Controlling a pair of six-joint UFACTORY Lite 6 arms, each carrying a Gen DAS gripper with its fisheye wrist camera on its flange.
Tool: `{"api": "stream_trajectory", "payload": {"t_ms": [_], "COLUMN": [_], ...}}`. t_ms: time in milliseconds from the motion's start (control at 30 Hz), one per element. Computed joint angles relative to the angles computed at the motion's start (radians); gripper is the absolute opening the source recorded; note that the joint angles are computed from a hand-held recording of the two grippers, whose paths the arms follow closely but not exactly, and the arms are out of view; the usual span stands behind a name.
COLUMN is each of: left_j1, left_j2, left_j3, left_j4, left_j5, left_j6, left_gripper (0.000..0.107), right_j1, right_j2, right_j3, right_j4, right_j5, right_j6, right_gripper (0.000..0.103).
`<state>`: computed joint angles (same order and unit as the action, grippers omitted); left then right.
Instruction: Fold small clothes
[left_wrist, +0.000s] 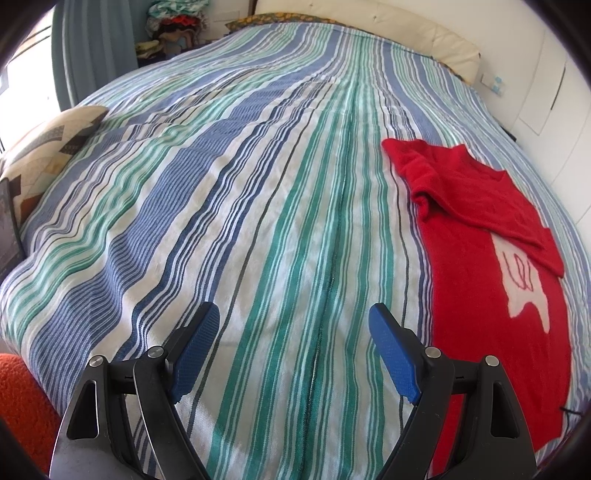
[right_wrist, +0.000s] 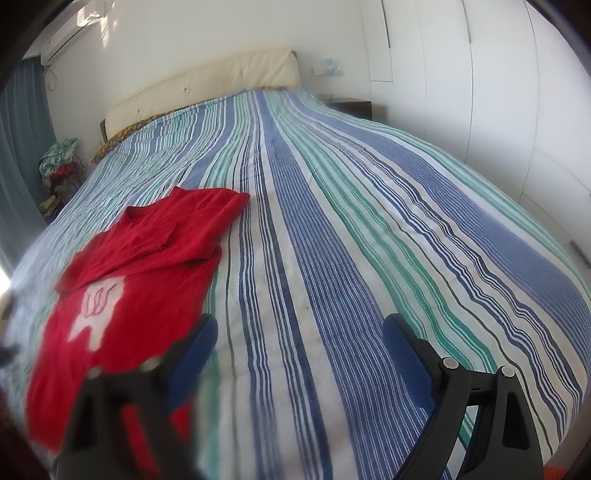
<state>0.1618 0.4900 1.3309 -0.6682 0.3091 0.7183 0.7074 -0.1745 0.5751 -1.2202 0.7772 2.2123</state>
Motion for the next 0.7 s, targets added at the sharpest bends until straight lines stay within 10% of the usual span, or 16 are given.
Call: {"api": "stream_trajectory", "payload": {"t_ms": [433, 700], "left_j1": [0.008, 0.118], "left_j2": [-0.004, -0.089], "left_j3": [0.023, 0.002], "left_j4": [0.047, -0.075], "left_j5": [0.042, 0.507], "left_j6": [-0.045, 0.128], "left_gripper": [0.085, 0.084], "right_j1": [0.003, -0.051], "right_j2": [0.005, -0.191], "right_j3": [0.003, 0.067], "right_j4": [-0.005, 0.280], "right_j5": [0.005, -0.052], "right_j6": [0.006, -0.428], "right_gripper": [0.090, 0.090]}}
